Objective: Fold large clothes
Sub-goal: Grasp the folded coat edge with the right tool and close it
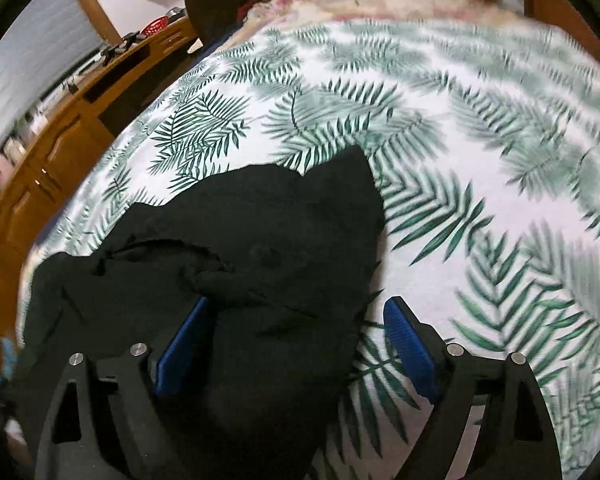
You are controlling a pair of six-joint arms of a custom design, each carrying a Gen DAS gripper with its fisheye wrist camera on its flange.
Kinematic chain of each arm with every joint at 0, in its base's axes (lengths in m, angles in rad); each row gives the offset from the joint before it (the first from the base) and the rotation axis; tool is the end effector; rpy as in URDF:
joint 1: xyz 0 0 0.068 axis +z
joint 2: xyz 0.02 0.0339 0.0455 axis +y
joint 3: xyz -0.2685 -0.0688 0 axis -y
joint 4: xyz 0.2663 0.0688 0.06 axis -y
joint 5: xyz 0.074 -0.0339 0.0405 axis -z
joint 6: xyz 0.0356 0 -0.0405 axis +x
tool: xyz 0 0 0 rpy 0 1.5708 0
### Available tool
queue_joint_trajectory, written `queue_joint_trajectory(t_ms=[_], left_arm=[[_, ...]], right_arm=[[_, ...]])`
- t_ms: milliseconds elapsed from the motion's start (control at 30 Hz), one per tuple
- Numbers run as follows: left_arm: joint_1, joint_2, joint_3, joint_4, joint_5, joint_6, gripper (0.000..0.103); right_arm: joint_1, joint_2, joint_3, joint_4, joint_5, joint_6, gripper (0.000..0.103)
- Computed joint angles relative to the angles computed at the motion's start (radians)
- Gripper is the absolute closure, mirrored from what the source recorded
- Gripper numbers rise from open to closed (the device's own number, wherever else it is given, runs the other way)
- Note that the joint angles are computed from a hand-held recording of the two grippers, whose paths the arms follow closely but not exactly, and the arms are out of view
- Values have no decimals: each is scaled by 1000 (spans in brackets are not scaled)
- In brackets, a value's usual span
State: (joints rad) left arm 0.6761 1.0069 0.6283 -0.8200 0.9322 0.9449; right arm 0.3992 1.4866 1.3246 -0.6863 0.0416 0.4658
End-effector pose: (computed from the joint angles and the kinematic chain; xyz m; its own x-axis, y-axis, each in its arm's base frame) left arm 0.1589 0.0908 0.2091 -0.5434 0.1834 -0.8192 0.5038 0.8518 -0.1434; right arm 0.3160 0.1317 0.3151 -0.7806 0.1578 -0.6048 -0.0139 0.9630 0.2691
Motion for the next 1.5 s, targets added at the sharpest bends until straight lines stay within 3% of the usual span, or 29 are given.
queue_joint_trajectory(t_ms=[33,133,167,233,267,333,467,633,700,767,833,1000,1067,1167,1267,1500], left_arm=[[0,3,3,0,1,-2,65],[4,6,7,3,3,-5,65],[3,6,9,4,3,-8,65],[6,12,13,13,5,-13,65],[9,13,13,14,9,-12,65],[21,28,23,2,20,3,65],[34,49,30,-30,28,47,65],[-6,52,14,-17,1,43,63],[-49,38,-10,22,-31,10,56],[-85,27,-32,53,-59,-18,40],[-121,10,-63,95,-90,-52,36],[-171,-9,-94,164,-149,-128,36],[-186,11,-89,173,-160,-152,36],[-200,39,-75,177,-168,-181,37],[-205,59,-63,158,-164,-177,45],[-211,35,-98,182,-193,-218,45]], right_arm=[[-13,3,0,5,-26,-7,16],[-41,-6,-20,37,-135,-23,43],[-36,-14,-24,42,-134,-32,56],[-22,-41,-43,57,-113,-59,71],[-19,-69,-67,70,-104,-59,77],[-21,-146,-143,106,-90,-51,79],[53,-343,-310,90,53,2,80],[191,-604,-455,-29,247,108,79],[237,-644,-471,-65,306,136,78],[276,-661,-490,-75,359,160,77],[299,-642,-480,-84,393,172,76],[256,-595,-446,-71,344,158,67],[211,-610,-443,-83,295,165,54],[162,-581,-432,-66,245,166,43],[129,-563,-440,-28,212,155,38],[122,-538,-435,-11,200,163,37]])
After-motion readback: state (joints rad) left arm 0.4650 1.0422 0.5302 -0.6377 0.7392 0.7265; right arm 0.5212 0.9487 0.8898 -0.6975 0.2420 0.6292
